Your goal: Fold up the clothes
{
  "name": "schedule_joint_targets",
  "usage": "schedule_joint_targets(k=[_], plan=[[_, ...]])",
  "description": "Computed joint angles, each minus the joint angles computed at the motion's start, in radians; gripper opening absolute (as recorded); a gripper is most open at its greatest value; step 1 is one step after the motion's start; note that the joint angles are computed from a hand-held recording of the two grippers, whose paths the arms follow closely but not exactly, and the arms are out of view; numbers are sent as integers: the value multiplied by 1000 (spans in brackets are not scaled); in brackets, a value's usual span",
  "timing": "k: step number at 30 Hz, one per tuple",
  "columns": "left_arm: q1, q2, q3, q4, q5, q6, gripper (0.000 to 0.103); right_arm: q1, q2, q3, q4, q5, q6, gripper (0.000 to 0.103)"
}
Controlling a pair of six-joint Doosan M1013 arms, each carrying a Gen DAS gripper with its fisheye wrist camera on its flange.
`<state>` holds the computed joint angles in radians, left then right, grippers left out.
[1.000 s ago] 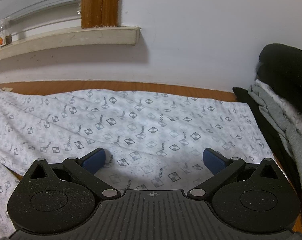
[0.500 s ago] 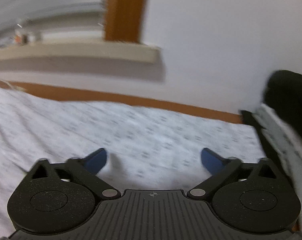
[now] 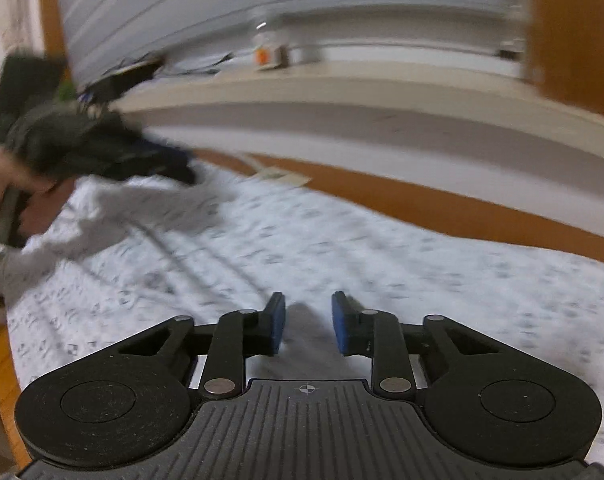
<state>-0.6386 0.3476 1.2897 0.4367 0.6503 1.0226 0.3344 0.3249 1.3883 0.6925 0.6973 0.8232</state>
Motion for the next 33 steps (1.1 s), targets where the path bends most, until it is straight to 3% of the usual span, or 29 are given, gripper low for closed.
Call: schedule_joint_targets(k=[7, 11, 14, 19, 27, 30, 31, 32, 33], plan=[[48, 86, -125, -189, 70, 220, 61, 13, -49, 65, 8, 9, -98, 21], [72, 135, -185, -372, 104, 387, 58, 10, -45, 59, 7, 11, -110, 21], [75, 164, -223, -425, 138, 469, 58, 6, -45, 68, 40, -14, -150, 21], [80, 167, -234, -505, 163, 573, 52, 2, -47, 82, 86, -36, -178, 21], [81, 142, -192, -605, 125, 606, 55, -14, -38, 74, 138, -1, -173, 22], [62, 138, -182, -541, 115, 572, 43, -9, -41, 76, 124, -12, -172, 22], [53, 135, -177, -507, 108, 554, 22, -7, -42, 77, 118, -17, -171, 22], [42, 126, -163, -444, 81, 514, 8, -5, -43, 78, 112, -22, -171, 22], [29, 114, -144, -358, 38, 448, 7, -2, -44, 79, 106, -26, -170, 22]])
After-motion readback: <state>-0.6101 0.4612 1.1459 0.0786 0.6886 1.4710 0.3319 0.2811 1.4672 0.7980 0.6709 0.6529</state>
